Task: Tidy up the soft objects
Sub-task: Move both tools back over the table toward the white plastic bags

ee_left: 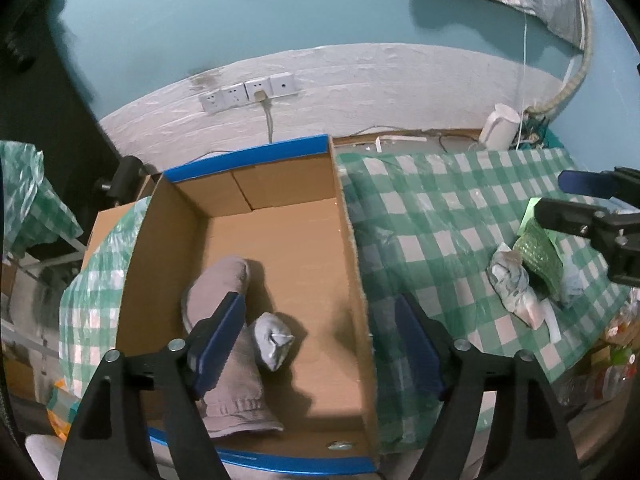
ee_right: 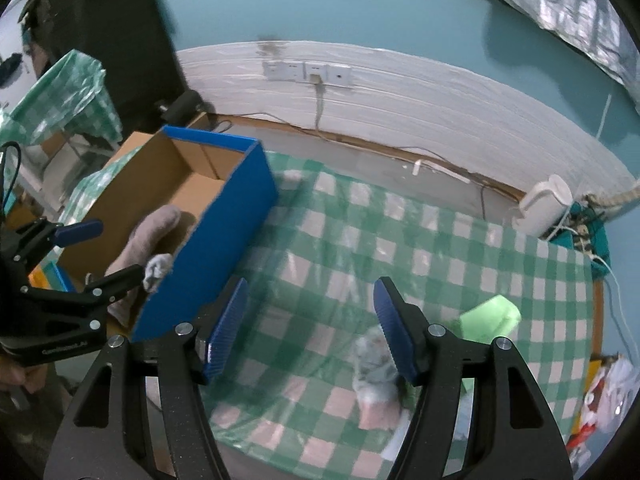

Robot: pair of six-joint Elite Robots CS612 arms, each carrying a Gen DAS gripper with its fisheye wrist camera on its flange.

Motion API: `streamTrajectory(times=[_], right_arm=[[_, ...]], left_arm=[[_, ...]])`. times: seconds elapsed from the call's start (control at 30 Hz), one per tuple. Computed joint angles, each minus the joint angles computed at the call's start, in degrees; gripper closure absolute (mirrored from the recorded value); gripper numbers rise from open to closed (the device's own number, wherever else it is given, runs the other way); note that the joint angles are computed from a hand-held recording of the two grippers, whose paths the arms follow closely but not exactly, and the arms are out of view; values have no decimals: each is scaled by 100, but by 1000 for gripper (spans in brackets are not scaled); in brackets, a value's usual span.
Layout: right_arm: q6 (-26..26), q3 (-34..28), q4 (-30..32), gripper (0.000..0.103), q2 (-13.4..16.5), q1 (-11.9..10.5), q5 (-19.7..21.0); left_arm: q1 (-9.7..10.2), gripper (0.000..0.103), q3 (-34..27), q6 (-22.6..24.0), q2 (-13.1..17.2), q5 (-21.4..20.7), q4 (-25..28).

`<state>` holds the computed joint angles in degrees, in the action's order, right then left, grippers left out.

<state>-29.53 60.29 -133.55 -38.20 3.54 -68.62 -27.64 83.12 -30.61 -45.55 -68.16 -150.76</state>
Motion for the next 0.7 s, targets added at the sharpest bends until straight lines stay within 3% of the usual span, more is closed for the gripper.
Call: streamTrajectory(times=[0.5, 0.7], right_arm=[[329, 161, -146, 37, -17, -331, -165], [514, 194, -215, 37, -7, -468, -235]], left_arm=[[-174, 24, -573, 202, 286, 26, 559], [-173, 24, -871, 157, 444, -295, 824]])
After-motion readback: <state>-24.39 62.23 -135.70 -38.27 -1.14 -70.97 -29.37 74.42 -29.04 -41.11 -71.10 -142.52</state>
